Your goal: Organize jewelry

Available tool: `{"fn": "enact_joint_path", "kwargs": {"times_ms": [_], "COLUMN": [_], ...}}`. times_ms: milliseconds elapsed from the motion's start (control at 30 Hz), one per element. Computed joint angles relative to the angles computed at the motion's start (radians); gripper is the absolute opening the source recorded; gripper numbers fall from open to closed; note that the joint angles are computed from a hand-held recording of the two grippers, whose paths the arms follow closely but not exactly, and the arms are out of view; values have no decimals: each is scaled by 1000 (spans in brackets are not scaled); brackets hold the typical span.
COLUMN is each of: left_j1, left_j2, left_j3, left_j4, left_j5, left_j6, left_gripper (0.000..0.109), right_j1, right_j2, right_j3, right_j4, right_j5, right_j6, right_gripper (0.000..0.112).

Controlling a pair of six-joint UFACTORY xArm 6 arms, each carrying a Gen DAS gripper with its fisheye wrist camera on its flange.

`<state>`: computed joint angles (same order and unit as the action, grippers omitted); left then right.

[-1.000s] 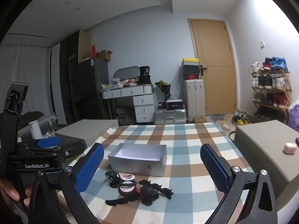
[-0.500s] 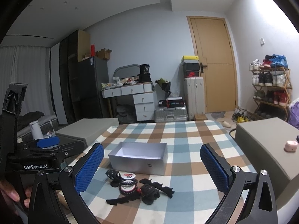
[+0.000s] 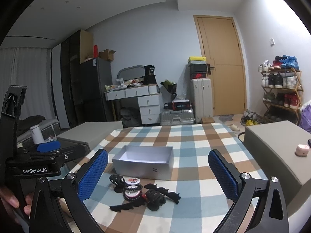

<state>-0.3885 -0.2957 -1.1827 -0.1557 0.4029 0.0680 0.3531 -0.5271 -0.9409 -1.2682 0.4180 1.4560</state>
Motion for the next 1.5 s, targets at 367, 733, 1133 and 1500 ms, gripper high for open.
{"fn": "enact_joint_path", "kwargs": {"times_ms": [367,733,1133,1500], "left_j1": [6,14,32,71], "left_j2": [3,45,128,178], "left_j3": [1,-23,-60,-88], "left_j4": [-27,-137,-117,-123], "left_j5": [12,72,113,178], "left_j6": [22,119,114,109], "left_gripper": [102,102,102,102], "right_j1": [-20,-63,-75,-65], "right_j2": [-8,41,207,309], "right_j3": [17,40,50,-19], "right_j4": [21,187,750,907], "right_j5": [-35,-107,-159,-124], "right_j6": [-7,-147,-622,-764], "right_gripper": [103,103,102,85]}}
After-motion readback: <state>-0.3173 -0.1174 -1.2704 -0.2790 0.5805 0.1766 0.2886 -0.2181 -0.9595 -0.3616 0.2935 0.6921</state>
